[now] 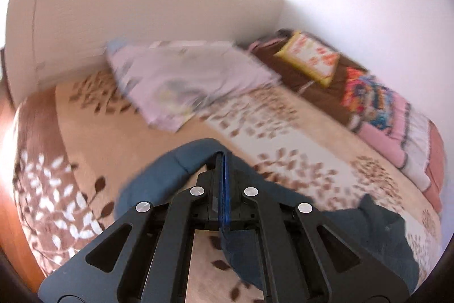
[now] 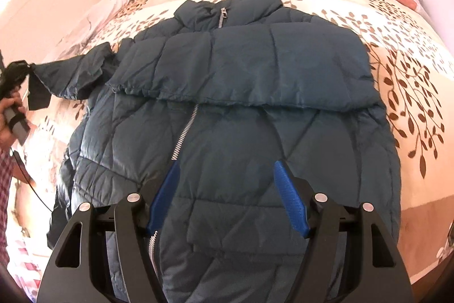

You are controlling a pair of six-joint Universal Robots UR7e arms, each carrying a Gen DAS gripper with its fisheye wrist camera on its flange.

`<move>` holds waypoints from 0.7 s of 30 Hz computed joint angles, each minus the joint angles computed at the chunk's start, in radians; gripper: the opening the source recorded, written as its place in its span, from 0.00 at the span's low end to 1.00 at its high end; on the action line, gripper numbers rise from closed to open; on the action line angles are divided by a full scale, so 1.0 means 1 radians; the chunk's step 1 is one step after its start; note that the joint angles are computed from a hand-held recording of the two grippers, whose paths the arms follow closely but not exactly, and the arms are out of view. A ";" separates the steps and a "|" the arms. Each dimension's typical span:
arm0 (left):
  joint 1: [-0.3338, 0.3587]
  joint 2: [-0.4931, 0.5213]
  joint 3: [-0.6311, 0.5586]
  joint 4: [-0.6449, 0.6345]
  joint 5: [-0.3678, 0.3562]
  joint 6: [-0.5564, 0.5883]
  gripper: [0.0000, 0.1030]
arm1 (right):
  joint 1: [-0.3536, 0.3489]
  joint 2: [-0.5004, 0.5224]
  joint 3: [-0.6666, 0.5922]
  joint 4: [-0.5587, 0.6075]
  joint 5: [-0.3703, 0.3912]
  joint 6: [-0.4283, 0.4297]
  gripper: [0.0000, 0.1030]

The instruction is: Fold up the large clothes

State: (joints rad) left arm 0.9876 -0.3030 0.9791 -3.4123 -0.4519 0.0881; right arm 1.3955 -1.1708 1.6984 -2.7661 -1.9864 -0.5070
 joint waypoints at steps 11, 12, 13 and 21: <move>-0.174 0.123 -0.066 0.173 -0.318 0.224 0.00 | -0.067 -0.107 0.077 -0.026 0.074 0.021 0.66; -0.183 0.145 -0.082 0.219 -0.346 0.220 0.00 | -0.073 -0.114 0.080 -0.026 0.080 0.022 0.66; -0.188 0.162 -0.099 0.258 -0.360 0.213 0.00 | -0.082 -0.121 0.084 -0.027 0.087 0.025 0.66; -0.182 0.283 -0.217 0.730 -0.401 0.045 0.05 | -0.127 -0.141 0.077 -0.004 0.126 0.054 0.66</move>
State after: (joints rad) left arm 0.8058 -0.0199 0.7619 -2.6819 -0.8532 0.1336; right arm 1.2687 -1.3122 1.7749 -2.7698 -1.8605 -0.4535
